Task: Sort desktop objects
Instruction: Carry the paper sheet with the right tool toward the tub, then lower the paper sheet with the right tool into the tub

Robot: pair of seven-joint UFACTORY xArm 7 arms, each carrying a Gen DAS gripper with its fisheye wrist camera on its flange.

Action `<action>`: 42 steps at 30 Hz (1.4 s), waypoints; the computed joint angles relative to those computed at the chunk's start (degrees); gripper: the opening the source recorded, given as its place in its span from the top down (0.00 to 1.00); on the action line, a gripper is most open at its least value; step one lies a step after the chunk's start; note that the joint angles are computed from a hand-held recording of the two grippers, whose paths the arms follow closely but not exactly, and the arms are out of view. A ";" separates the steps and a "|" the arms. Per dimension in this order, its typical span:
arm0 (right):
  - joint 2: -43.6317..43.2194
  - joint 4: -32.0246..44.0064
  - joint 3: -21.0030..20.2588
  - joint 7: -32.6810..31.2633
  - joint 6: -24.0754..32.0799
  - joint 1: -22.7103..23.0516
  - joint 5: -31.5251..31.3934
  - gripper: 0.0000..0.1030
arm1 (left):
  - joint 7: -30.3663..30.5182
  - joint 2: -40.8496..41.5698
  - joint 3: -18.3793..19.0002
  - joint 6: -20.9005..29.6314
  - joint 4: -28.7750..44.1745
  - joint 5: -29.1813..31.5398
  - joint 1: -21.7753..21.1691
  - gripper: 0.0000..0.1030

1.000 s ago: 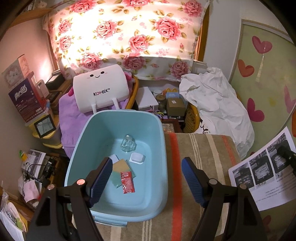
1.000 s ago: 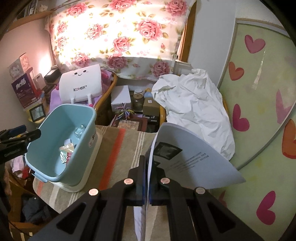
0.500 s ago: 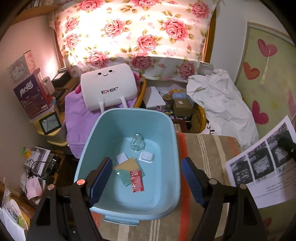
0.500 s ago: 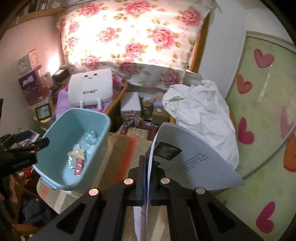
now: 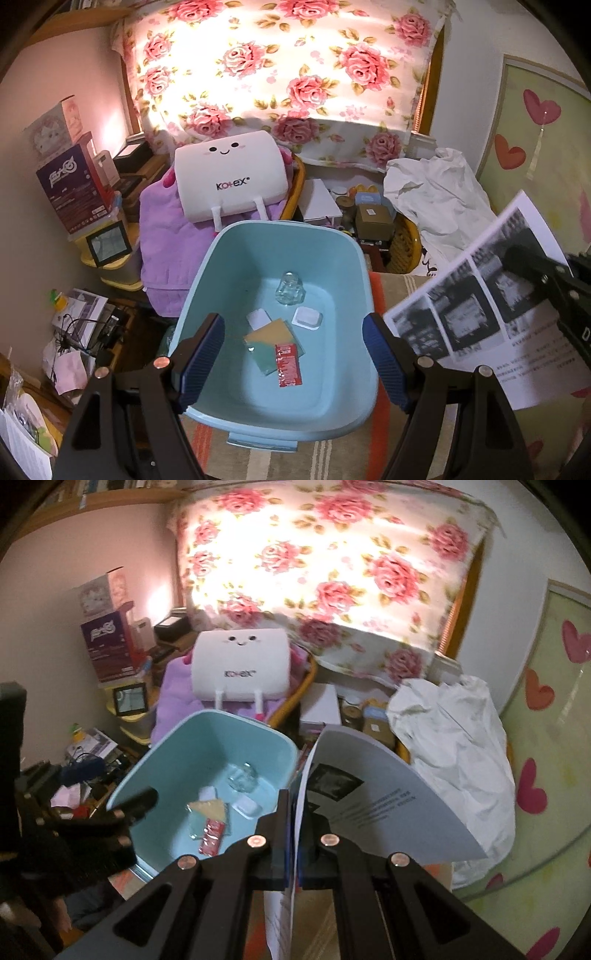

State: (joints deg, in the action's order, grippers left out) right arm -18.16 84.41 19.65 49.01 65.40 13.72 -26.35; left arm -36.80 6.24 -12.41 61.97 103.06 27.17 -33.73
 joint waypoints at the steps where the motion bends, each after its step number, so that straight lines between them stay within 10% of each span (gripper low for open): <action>1: 1.01 0.92 0.22 -0.07 -0.42 -0.01 -0.26 1.00 | 0.04 -0.24 0.11 -0.18 -0.32 -0.24 0.18 0.22; 42: 35.25 34.64 -13.97 -11.65 -5.59 14.33 1.91 1.00 | -0.65 -2.60 0.66 -2.26 -4.38 -1.44 5.93 0.22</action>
